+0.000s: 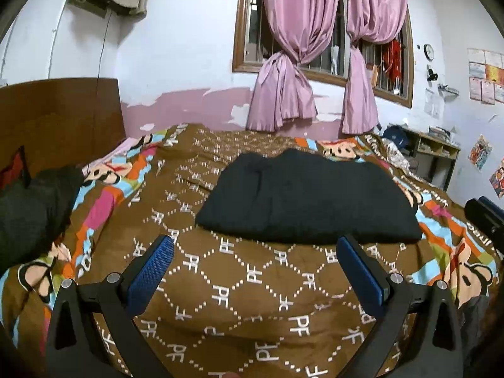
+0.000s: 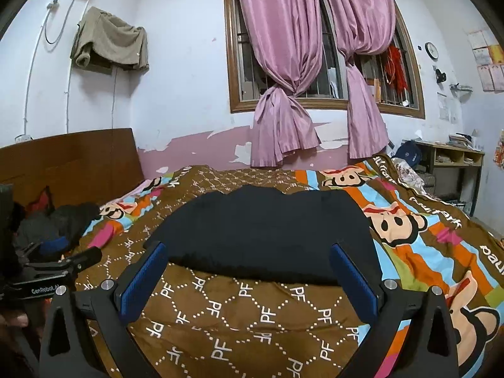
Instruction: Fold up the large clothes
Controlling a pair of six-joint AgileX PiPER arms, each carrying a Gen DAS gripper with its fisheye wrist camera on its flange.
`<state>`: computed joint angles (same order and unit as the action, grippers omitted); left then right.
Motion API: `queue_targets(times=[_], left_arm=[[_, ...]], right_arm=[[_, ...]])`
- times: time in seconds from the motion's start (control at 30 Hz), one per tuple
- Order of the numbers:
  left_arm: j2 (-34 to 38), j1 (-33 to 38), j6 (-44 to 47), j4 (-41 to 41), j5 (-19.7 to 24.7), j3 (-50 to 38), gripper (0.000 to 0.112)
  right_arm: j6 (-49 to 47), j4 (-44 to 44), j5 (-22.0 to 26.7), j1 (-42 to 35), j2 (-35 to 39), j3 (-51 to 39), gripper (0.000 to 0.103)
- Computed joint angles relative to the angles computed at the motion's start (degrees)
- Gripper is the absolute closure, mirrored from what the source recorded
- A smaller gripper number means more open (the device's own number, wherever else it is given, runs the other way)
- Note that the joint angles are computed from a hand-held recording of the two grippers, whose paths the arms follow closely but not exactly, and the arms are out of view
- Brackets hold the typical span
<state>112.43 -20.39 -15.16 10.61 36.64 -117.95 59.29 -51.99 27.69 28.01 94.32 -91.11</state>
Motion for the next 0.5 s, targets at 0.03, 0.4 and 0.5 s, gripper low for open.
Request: queue_targets(times=[0.03,0.4,0.5], left_arm=[[-0.04,-0.07,0.15,-0.13,-0.65,0.91,0.011],[-0.72,-0.86,-0.28,3.37,-7.31,7.1,0.011],[-0.31,-1.14,-0.5,4.58,-7.11,7.14,0.011]], right_arm=[[0.03,0.22,-0.17,-0.17,0.06,0.32,0.0],[7.1,-4.76,-3.27,-1.63,-0.03,6.07,0.0],[7.12,-4.68,-3.35,-1.77,0.26,6.01,0.0]])
